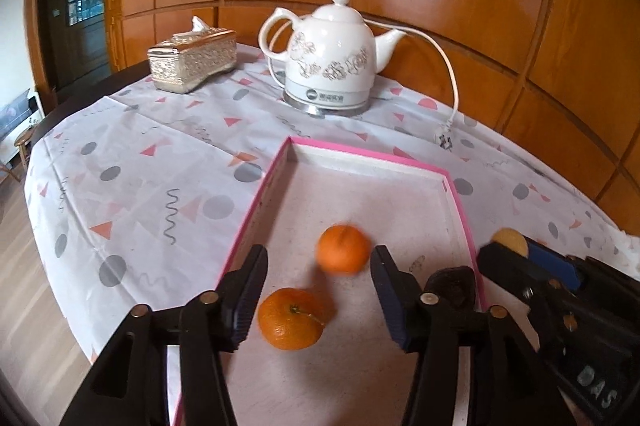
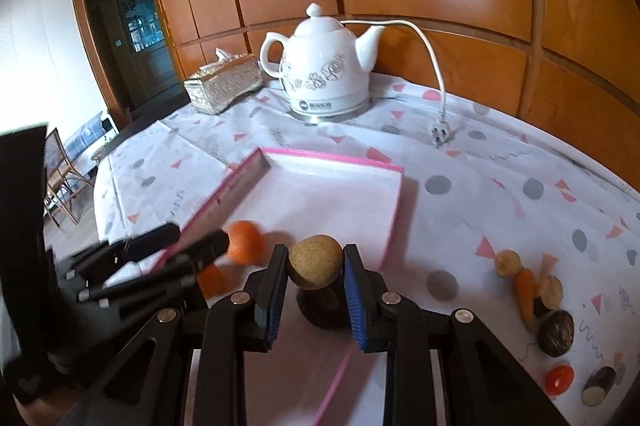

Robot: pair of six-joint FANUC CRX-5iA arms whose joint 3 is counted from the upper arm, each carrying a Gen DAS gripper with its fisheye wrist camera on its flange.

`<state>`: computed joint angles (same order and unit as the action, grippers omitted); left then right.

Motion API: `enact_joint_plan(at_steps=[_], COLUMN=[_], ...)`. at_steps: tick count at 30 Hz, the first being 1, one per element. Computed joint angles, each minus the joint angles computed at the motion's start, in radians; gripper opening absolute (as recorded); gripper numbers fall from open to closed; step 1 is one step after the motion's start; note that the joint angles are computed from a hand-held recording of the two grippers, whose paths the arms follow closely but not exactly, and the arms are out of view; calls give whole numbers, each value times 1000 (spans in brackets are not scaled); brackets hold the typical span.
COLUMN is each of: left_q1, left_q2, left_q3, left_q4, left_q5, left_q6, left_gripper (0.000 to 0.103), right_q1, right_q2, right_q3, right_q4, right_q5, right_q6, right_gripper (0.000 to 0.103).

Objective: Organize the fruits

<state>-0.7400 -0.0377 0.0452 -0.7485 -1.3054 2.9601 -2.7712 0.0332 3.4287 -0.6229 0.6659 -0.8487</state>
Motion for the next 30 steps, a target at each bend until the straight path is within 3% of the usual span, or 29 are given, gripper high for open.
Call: enact_joint_plan(at_steps=[10, 16, 30], left_q1=[-21, -51, -92], left_q2=[-17, -12, 42], left_q3=[-7, 3, 57], left_q4=[-7, -30, -24], left_q5=[-28, -46, -11], left_q6=[27, 44, -13], left_gripper=[60, 67, 72], right_q1=[13, -5, -96], right_q2=[-5, 27, 145], right_q3=[-6, 27, 132], right_q4=[-39, 22, 179], right_q5=[-6, -28, -109], right_q6=[-9, -78, -240], right_gripper=[32, 35, 36])
